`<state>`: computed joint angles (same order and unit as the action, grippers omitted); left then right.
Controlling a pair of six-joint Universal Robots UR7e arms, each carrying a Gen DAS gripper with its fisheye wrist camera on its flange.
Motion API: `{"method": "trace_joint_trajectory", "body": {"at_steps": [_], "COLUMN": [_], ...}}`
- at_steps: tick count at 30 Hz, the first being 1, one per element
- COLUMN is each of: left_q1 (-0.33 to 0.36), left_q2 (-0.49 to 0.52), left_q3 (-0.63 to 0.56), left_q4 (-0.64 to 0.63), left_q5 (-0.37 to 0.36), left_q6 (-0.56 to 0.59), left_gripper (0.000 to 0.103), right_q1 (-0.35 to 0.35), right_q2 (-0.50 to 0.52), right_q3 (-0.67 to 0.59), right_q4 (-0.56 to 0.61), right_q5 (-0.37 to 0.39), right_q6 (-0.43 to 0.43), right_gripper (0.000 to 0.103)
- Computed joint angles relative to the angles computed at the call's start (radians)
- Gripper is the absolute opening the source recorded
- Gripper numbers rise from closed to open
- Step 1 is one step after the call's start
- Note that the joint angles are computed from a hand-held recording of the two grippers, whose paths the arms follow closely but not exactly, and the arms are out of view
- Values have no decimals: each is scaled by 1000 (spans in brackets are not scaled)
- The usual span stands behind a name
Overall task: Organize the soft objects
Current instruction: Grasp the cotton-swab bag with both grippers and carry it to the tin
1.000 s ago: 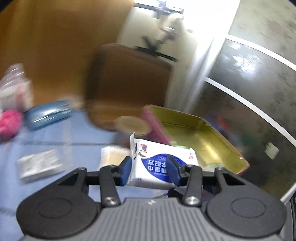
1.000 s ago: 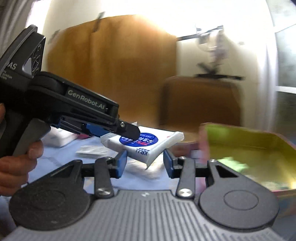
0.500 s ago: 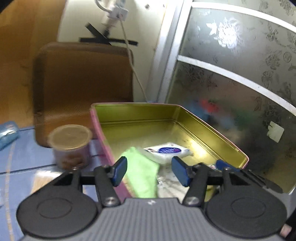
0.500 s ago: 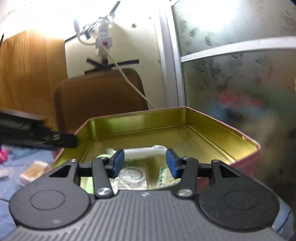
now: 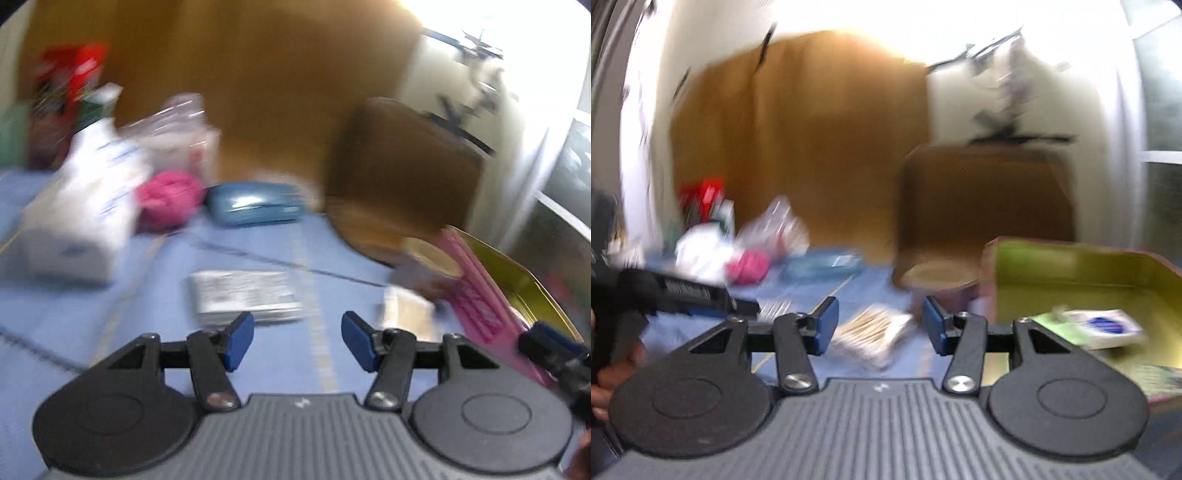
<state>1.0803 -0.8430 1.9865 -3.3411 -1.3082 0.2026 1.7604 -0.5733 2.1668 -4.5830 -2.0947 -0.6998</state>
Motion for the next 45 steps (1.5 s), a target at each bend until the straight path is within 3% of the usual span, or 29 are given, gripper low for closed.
{"method": "trace_joint_trajectory", "body": {"at_steps": [3, 5, 8, 10, 11, 14, 18, 22, 23, 26, 31, 33, 34, 35, 36, 37, 40, 45], "left_q1": [28, 39, 66, 74, 74, 79, 86, 87, 89, 96, 81, 62, 48, 34, 27, 17, -27, -97], "left_q2": [-7, 0, -5, -11, -13, -18, -22, -28, -30, -39, -79, -93, -96, -94, -91, -85, -84, -74], "left_q3": [1, 1, 8, 8, 5, 10, 6, 5, 4, -8, 9, 27, 34, 39, 38, 43, 68, 35], "left_q4": [-10, -24, -26, -24, -11, -3, 18, 42, 52, 105, 221, 261, 283, 311, 342, 347, 287, 258], "left_q5": [-11, -13, -50, -79, -81, -106, -132, -152, -161, -190, -257, -279, -274, -262, -262, -255, -225, -314], "left_q6": [-1, 13, 12, 19, 18, 27, 36, 47, 53, 57, 57, 85, 102, 116, 125, 124, 139, 148], "left_gripper": [53, 53, 53, 53, 53, 53, 53, 53, 53, 55, 55, 55, 55, 53, 45, 45, 45, 45], "right_q1": [-19, -29, -49, -53, -52, -40, -20, -21, -16, 13, 19, 13, 9, 0, -4, -5, 10, 34], "right_q2": [14, 21, 12, 10, 11, 3, -2, -34, -24, 29, 37, 38, 33, 23, 21, 21, 37, 46], "right_q3": [-118, -188, -229, -225, -219, -183, -83, 25, 31, 18, 40, 46, 46, 58, 62, 63, 65, 67], "right_q4": [184, 292, 421, 459, 448, 456, 411, 436, 416, 313, 277, 290, 311, 315, 309, 300, 214, -52], "right_q5": [-81, -139, -152, -151, -140, -119, -45, 70, 68, -2, 4, 7, 13, 41, 54, 57, 42, 38], "right_q6": [62, 138, 240, 279, 267, 226, 159, 154, 139, 75, 46, 48, 63, 80, 85, 90, 77, -52], "right_gripper": [77, 78, 82, 77, 65, 61, 61, 63, 64, 84, 84, 79, 72, 57, 50, 47, 44, 45]}}
